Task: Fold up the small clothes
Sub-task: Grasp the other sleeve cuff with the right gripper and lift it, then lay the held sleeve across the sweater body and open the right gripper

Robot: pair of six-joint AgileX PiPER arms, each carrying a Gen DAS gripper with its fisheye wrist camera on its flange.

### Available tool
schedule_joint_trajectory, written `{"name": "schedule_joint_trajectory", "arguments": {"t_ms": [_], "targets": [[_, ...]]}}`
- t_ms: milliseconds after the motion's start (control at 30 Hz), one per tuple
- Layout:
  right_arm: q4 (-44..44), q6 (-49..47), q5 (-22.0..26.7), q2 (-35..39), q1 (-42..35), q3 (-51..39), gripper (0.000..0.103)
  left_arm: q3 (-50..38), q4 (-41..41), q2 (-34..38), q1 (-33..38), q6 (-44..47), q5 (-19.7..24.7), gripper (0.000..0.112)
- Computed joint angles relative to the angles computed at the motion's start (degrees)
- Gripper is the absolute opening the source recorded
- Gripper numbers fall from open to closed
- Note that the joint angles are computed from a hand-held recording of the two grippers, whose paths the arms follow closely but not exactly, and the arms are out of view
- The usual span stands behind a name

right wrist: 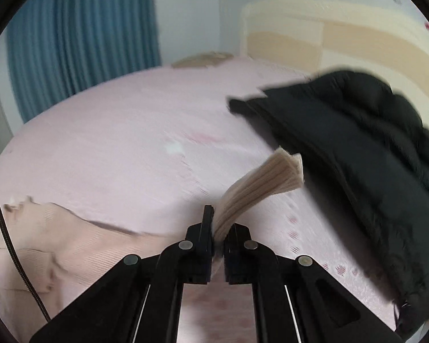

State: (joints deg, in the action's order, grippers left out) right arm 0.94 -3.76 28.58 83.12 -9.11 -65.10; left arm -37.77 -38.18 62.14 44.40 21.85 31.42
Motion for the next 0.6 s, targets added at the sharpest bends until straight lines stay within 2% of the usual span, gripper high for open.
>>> {"name": "schedule_joint_trajectory", "arguments": {"t_ms": [100, 267, 433, 533, 600], "targets": [[-7.20, 9.88, 2.93, -1.31, 9.68, -2.78, 0.006, -0.52, -3.29, 1.35, 7.38, 6.58, 3.13, 0.071], [-17.37, 26.23, 9.73, 0.58, 29.87, -9.05, 0.005, -2.97, -11.21, 6.14, 22.47, 19.44, 12.61, 0.071], [-23.23, 37.96, 14.92, 9.50, 49.56, -17.92, 0.006, -4.74, -9.87, 8.85, 27.77, 23.54, 13.59, 0.071], [-20.97, 38.95, 16.66, 16.13, 56.69, -24.38, 0.006, -5.31, -10.70, 10.03, 30.06, 25.58, 14.58, 0.071], [-20.25, 39.62, 17.57, 21.62, 61.49, -29.38, 0.006, -6.09, -11.72, 11.18, 32.72, 27.29, 17.55, 0.071]]}}
